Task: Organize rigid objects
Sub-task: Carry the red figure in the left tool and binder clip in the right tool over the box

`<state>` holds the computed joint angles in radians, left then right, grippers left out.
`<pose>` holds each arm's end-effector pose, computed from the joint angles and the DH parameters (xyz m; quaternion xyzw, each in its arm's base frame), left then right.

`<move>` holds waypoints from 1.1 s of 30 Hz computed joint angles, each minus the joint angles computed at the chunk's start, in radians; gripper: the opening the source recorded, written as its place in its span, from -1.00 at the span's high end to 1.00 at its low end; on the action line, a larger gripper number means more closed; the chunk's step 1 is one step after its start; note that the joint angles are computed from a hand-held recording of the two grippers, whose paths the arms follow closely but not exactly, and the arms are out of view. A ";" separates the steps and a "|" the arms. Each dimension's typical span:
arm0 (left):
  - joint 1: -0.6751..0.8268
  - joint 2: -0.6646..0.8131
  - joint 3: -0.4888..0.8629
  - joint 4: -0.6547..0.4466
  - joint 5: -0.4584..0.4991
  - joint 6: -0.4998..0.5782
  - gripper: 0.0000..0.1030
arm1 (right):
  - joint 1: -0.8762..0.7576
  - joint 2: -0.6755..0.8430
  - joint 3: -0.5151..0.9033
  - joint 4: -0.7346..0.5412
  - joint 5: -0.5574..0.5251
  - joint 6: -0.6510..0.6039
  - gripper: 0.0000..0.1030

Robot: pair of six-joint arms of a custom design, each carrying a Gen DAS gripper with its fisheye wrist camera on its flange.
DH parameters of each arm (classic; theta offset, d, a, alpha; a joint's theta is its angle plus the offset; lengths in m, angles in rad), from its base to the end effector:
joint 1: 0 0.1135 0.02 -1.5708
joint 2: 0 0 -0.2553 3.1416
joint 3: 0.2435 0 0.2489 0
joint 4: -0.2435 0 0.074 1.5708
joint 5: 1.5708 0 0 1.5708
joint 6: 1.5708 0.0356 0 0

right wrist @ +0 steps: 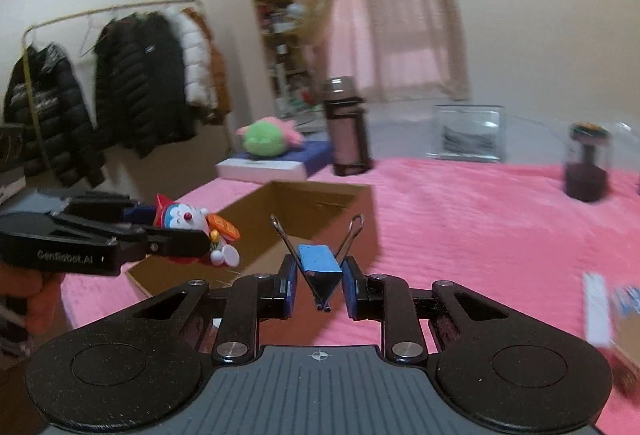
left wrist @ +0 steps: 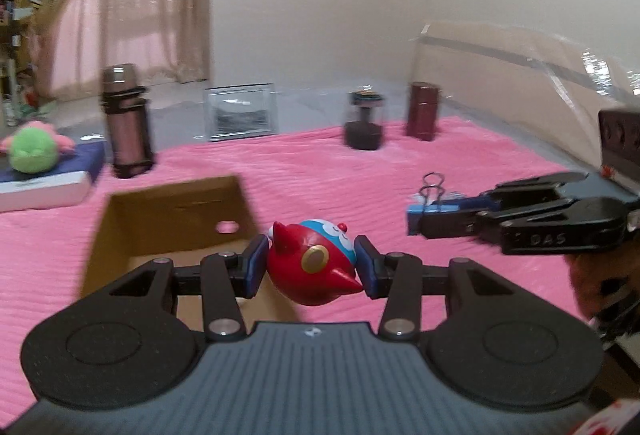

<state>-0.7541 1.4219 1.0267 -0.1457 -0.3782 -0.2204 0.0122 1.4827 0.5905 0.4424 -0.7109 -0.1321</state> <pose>0.2422 -0.2095 0.2732 0.1361 0.8490 -0.0819 0.5040 0.2865 0.0267 0.1735 -0.2418 0.7786 0.2644 0.5151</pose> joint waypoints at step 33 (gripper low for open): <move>0.446 0.299 0.242 -0.435 0.321 0.485 0.20 | 0.457 0.756 1.005 -0.705 0.485 -0.434 0.61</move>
<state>-0.3085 1.7207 1.2687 -0.5806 -0.0572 0.2650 0.4691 2.2384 1.5960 -0.2624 -0.2262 -0.5665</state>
